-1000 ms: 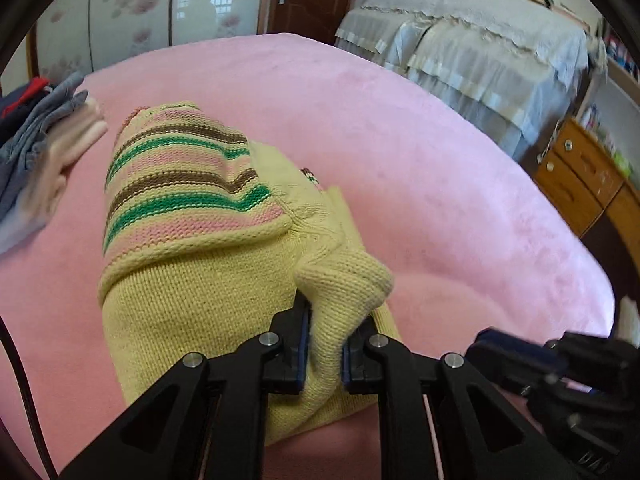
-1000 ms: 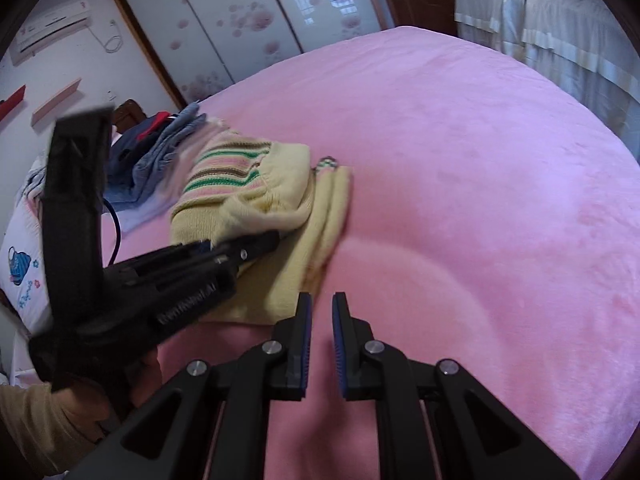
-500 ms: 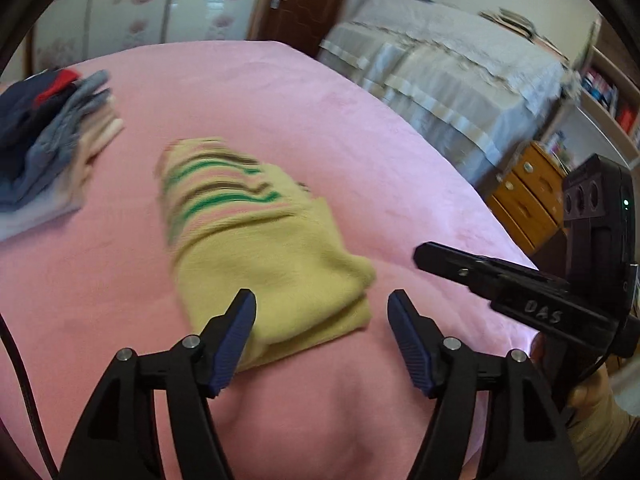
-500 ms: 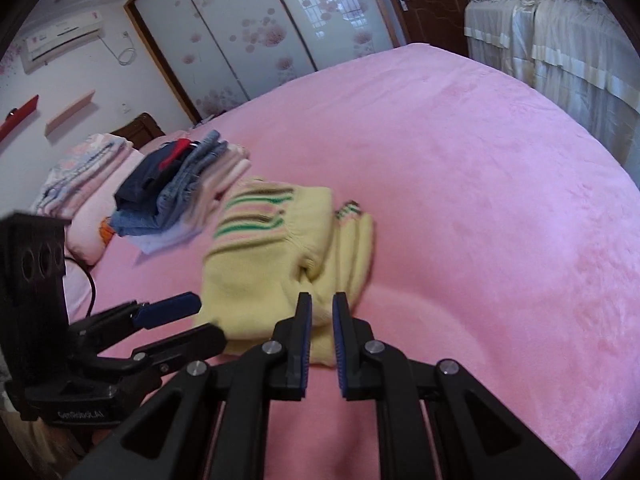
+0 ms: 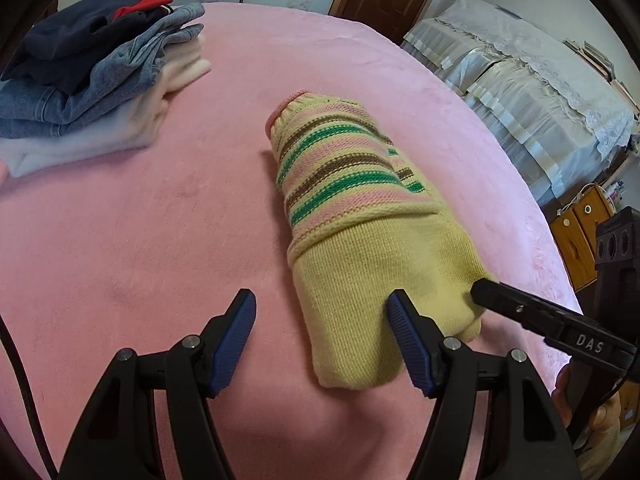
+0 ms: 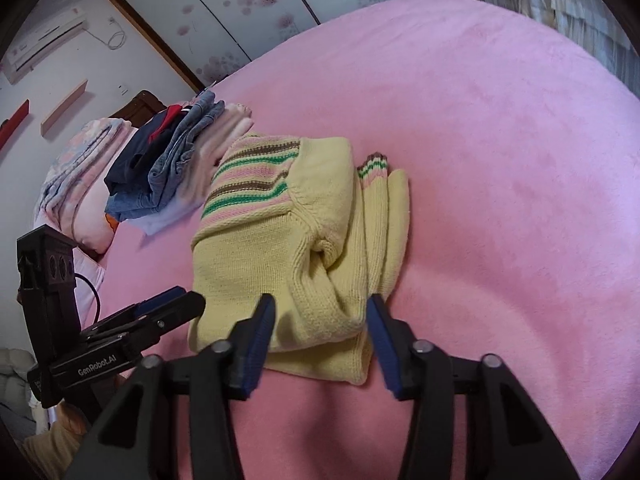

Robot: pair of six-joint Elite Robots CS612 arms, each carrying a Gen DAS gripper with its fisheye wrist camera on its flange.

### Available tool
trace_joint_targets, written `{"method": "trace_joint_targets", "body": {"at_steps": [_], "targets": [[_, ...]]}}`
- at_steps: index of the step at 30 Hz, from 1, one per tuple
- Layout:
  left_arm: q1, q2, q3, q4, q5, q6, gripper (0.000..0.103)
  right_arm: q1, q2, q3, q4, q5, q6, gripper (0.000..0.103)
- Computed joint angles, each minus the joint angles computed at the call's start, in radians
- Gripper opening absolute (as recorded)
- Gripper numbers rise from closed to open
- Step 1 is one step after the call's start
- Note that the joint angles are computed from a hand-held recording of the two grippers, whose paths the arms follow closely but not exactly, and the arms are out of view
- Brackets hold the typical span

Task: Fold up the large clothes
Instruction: 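Press and square the folded bundle with both grippers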

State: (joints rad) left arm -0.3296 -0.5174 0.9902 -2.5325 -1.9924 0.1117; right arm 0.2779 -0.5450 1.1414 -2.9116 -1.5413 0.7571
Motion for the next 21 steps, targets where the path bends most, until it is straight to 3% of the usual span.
{"method": "trace_joint_targets", "body": {"at_steps": [2,4,7,11,15,18,21], "targets": [[-0.006,0.01,-0.021,0.011,0.003,-0.002,0.067,0.0,0.003,-0.009,0.018,0.004,-0.013,0.022],[-0.009,0.019,-0.042,0.026,0.007,-0.002,0.067,0.003,0.003,-0.012,0.023,0.001,-0.027,0.017],[-0.013,0.017,-0.042,0.024,0.009,0.002,0.067,0.022,-0.017,0.014,-0.018,-0.076,-0.037,0.015],[-0.022,0.021,-0.046,0.051,0.017,0.035,0.067,0.043,-0.035,0.061,-0.039,-0.156,0.034,0.015],[-0.035,0.025,-0.045,0.074,0.059,0.077,0.067,0.033,-0.014,0.065,0.011,-0.102,0.115,0.017],[-0.033,0.016,-0.036,0.067,0.063,0.092,0.067,0.032,-0.026,0.075,0.0,-0.106,0.131,0.023],[-0.023,0.008,-0.048,0.105,0.024,0.124,0.067,0.036,-0.047,0.072,0.018,-0.152,0.086,0.036]]}}
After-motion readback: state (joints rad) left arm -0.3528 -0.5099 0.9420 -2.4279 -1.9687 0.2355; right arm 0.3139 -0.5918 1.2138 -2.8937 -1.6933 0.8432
